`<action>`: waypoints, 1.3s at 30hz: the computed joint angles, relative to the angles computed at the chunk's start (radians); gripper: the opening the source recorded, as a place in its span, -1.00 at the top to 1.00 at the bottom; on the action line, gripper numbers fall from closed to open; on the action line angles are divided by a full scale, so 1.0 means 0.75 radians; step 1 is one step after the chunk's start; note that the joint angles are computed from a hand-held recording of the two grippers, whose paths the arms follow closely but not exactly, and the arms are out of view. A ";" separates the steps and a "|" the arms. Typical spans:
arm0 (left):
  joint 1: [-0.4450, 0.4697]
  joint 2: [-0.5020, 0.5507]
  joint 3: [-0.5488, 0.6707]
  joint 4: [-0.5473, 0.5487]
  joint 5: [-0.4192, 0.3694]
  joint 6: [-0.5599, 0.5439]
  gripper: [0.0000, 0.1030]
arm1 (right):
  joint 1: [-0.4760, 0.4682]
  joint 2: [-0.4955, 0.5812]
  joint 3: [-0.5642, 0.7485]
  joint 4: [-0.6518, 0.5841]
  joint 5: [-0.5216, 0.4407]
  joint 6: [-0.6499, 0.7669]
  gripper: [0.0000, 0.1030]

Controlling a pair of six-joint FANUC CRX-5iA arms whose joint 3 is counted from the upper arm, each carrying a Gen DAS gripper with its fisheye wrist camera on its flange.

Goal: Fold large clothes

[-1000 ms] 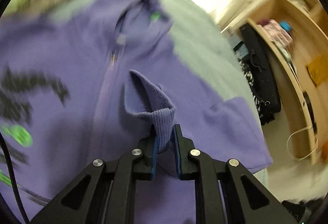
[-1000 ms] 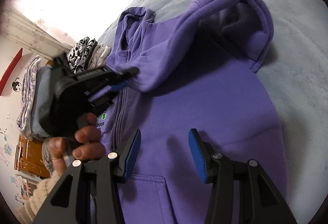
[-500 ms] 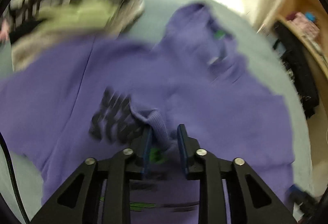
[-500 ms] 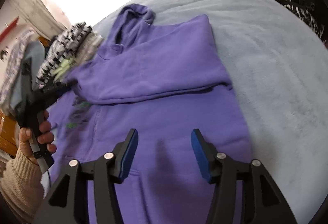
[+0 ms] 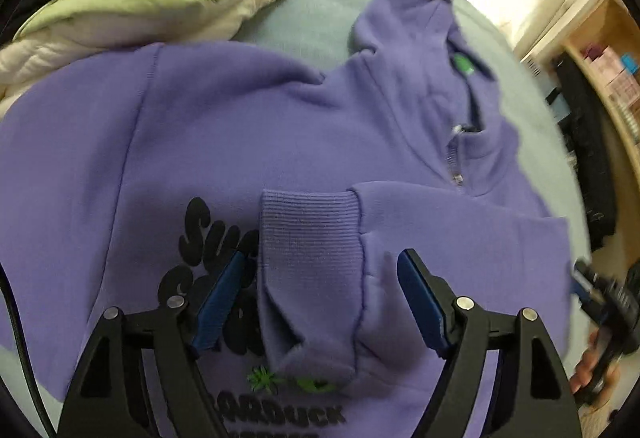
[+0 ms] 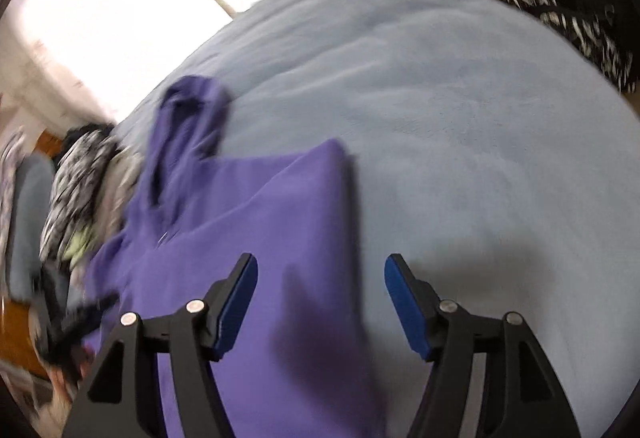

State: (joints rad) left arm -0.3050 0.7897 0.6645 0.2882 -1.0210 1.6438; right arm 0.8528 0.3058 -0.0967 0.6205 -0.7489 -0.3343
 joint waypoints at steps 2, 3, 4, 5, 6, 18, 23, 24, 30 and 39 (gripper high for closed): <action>-0.021 0.001 0.029 -0.082 0.008 0.025 -0.05 | -0.044 -0.004 -0.054 0.008 0.127 -0.077 -0.24; -0.030 -0.002 0.034 -0.109 0.019 0.008 0.27 | -0.064 -0.002 -0.081 0.028 0.196 -0.109 -0.13; -0.027 -0.021 -0.008 -0.066 0.064 -0.056 0.41 | -0.067 0.004 -0.074 0.011 0.210 -0.070 0.49; -0.029 -0.052 -0.057 -0.066 0.123 -0.067 0.59 | -0.054 0.021 -0.044 0.008 0.178 -0.020 0.75; -0.041 -0.071 -0.060 -0.136 0.148 -0.025 0.93 | -0.030 0.042 -0.007 0.074 0.077 0.016 0.75; -0.003 -0.286 -0.354 -0.126 0.316 -0.085 0.69 | 0.202 0.116 0.214 0.130 -0.414 0.108 0.37; -0.042 -0.369 -0.501 0.096 0.340 -0.228 0.69 | 0.252 0.209 0.367 0.008 -0.229 0.246 0.37; -0.063 -0.365 -0.504 0.107 0.342 -0.237 0.65 | 0.258 0.252 0.427 -0.023 -0.213 0.295 0.37; -0.184 -0.220 -0.286 -0.209 0.198 -0.010 0.62 | 0.267 0.375 0.561 -0.098 -0.298 0.398 0.43; -0.095 -0.256 -0.416 -0.003 0.268 -0.164 0.74 | 0.297 0.024 0.018 0.028 -0.333 -0.093 0.98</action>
